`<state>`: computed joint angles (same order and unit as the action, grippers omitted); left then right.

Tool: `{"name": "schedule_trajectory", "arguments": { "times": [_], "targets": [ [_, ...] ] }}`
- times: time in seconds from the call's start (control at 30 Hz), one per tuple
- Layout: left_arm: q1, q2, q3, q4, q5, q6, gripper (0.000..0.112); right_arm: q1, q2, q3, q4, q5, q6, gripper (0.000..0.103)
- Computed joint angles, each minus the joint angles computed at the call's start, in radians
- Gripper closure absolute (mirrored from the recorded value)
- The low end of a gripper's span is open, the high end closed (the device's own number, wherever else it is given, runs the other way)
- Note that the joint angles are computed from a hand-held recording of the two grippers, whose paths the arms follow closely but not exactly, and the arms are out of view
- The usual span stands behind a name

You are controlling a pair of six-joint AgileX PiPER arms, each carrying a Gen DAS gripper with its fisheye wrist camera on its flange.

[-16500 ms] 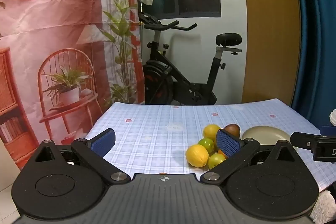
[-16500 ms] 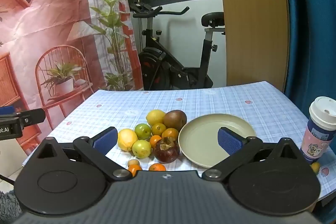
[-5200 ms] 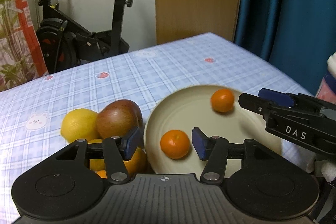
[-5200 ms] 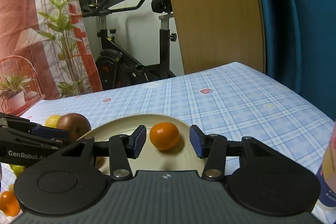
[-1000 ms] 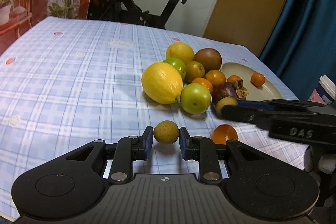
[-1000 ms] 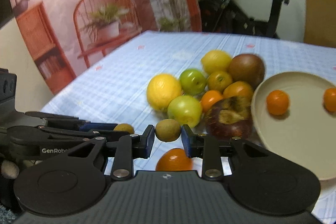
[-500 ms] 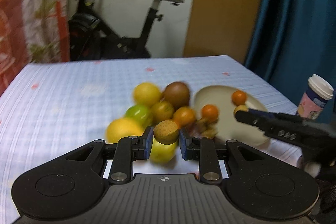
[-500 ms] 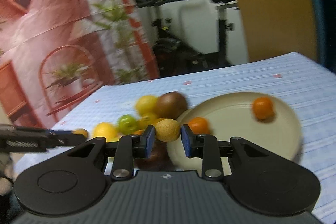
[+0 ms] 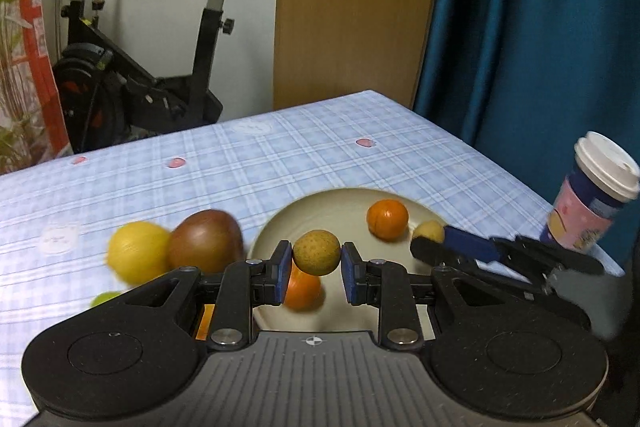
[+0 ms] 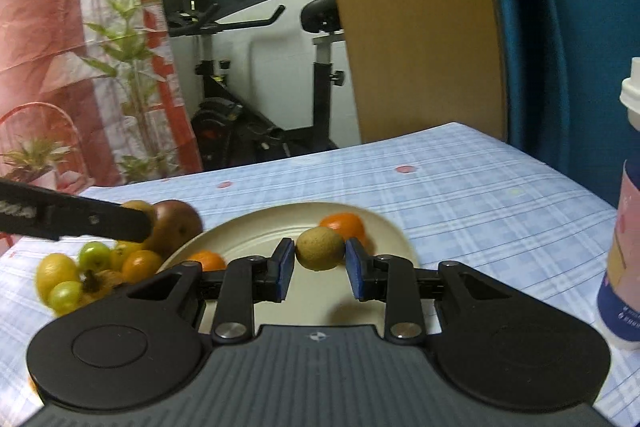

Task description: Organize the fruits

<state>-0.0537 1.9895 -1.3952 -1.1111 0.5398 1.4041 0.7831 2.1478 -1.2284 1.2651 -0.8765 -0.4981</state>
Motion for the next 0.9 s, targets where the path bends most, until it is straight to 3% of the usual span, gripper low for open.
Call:
{"name": "schedule_trajectory", "arguments": {
  "times": [0.1, 0.43, 0.9],
  "targets": [
    [-0.045, 0.068, -0.090, 0.090, -0.021, -0.131, 0.084, -0.014, -0.001, -0.003, 0.021, 0.015, -0.009, 0.073],
    [-0.119, 0.170, -0.197, 0.294, -0.057, -0.318, 0.084, -0.056, -0.023, 0.023, -0.004, 0.073, 0.071, 0.073],
    [-0.133, 0.213, -0.255, 0.453, -0.051, -0.470, 0.083, -0.061, -0.029, 0.023, 0.000, 0.108, 0.069, 0.071]
  ]
}}
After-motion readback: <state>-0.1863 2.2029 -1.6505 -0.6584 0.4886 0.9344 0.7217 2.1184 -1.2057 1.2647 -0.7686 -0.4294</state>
